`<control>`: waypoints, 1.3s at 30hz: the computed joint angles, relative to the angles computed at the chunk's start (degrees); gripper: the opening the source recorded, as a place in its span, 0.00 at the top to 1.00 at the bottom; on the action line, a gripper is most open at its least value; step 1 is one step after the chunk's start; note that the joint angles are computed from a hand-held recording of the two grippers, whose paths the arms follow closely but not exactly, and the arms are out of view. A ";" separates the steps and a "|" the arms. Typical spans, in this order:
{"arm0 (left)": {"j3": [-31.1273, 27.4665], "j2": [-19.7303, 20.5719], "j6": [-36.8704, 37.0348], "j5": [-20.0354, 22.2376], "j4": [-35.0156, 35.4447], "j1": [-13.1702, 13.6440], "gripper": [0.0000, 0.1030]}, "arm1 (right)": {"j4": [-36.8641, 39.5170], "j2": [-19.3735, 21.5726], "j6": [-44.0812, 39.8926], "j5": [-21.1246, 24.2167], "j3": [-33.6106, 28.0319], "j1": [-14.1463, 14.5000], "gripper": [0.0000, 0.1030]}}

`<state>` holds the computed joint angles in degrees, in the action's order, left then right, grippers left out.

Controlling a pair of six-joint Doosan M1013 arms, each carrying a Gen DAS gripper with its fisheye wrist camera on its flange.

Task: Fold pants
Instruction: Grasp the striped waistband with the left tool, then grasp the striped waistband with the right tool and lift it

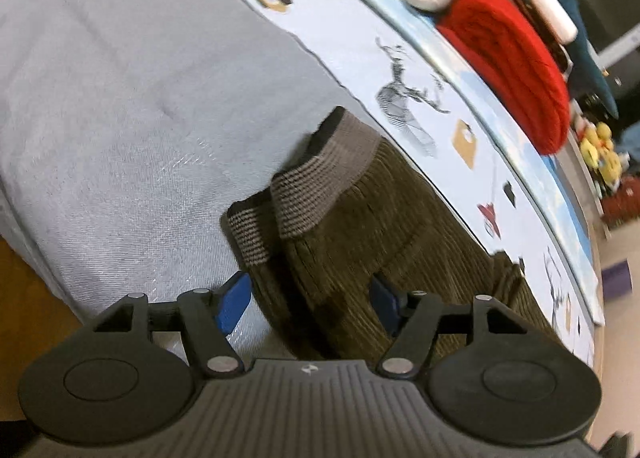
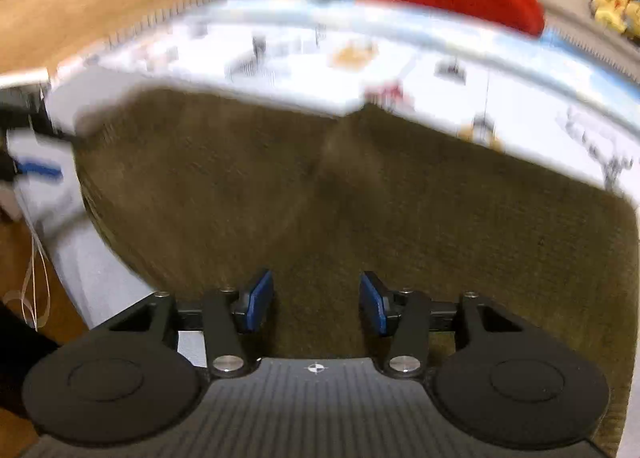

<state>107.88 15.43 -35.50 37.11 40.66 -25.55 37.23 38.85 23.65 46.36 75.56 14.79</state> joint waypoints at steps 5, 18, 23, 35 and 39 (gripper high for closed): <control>-0.82 1.49 1.51 -0.13 -4.73 1.68 0.27 | 0.84 -0.14 -2.25 -0.18 0.10 -0.04 0.45; -4.81 5.38 5.37 4.83 -6.81 2.00 0.49 | -2.07 1.15 0.14 2.40 -1.84 -0.42 0.44; -9.17 6.38 8.21 12.27 -2.05 -0.20 0.73 | -1.03 0.91 -0.41 2.43 -1.74 -1.05 0.44; -24.70 12.16 26.24 6.53 16.10 -6.42 0.77 | 4.89 -0.75 5.18 -8.40 0.29 -5.06 0.45; -29.87 15.33 36.24 -6.44 15.12 -7.85 0.77 | 4.48 -0.83 11.18 -11.88 0.57 -7.04 0.45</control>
<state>78.01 30.77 0.74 30.67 55.78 -33.41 41.71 38.02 34.83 34.48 76.13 7.75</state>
